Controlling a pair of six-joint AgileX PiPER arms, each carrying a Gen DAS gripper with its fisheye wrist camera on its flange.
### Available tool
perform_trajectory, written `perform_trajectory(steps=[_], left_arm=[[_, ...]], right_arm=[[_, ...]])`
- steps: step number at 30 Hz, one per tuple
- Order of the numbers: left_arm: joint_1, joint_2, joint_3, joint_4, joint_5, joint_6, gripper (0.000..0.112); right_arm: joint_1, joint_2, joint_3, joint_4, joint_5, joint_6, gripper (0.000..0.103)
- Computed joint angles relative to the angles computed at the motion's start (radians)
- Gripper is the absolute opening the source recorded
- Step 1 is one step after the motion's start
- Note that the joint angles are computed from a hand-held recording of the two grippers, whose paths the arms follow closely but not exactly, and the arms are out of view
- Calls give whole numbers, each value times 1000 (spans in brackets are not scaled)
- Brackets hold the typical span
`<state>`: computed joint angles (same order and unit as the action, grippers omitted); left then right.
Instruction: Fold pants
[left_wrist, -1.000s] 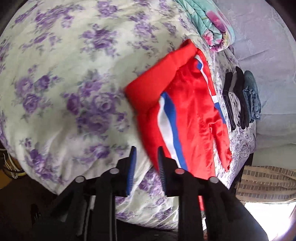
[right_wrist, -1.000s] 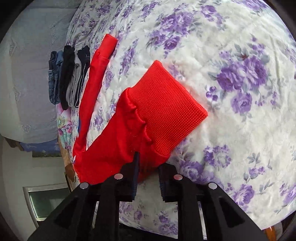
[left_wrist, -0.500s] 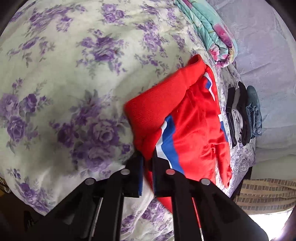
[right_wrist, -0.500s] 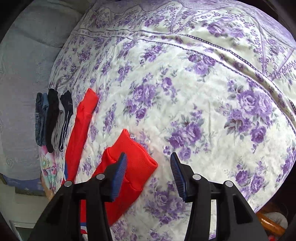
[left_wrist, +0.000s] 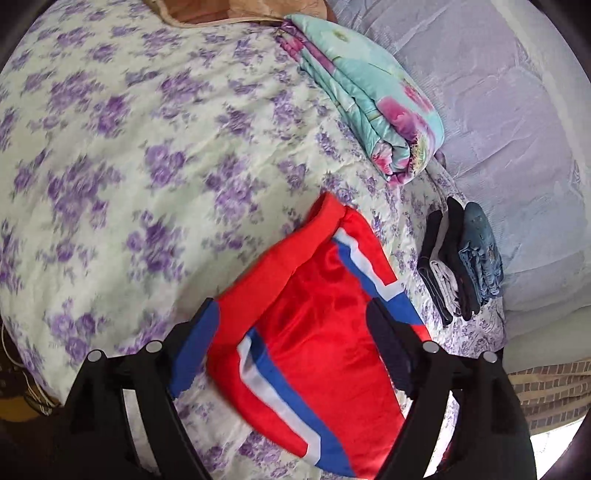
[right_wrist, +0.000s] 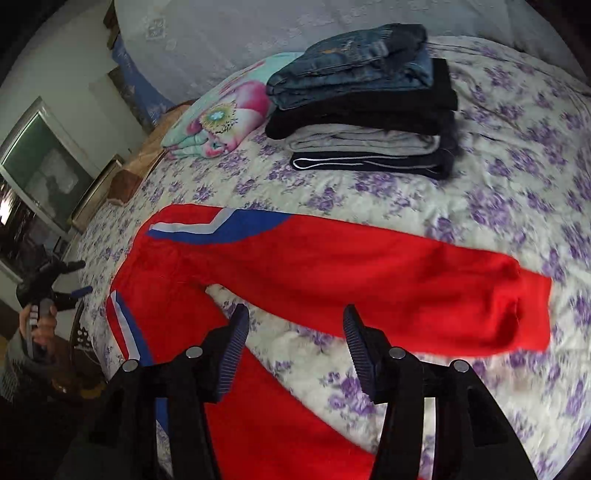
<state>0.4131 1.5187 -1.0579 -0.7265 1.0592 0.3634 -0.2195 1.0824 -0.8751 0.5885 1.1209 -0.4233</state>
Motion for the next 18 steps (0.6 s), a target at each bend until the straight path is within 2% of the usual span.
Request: perform_trajectory(steps=[4, 9, 10, 12, 13, 17, 18], left_arm=[[-172, 209, -248, 90, -54, -131, 78], [-288, 481, -578, 189, 30, -225, 77], [-304, 523, -637, 205, 54, -235, 74], [-318, 592, -729, 201, 109, -241, 62], [-324, 617, -761, 205, 130, -248, 48], [-343, 649, -808, 268, 141, -266, 22], [-337, 654, -816, 263, 147, -263, 18]], right_arm=[[61, 161, -98, -2, -44, -41, 53], [71, 314, -201, 23, -42, -117, 53], [76, 344, -219, 26, -43, -127, 53], [83, 418, -271, 33, -27, -161, 53], [89, 452, -294, 31, -23, -177, 53], [109, 588, -389, 9, -13, -217, 51], [109, 616, -407, 7, -8, -235, 50]])
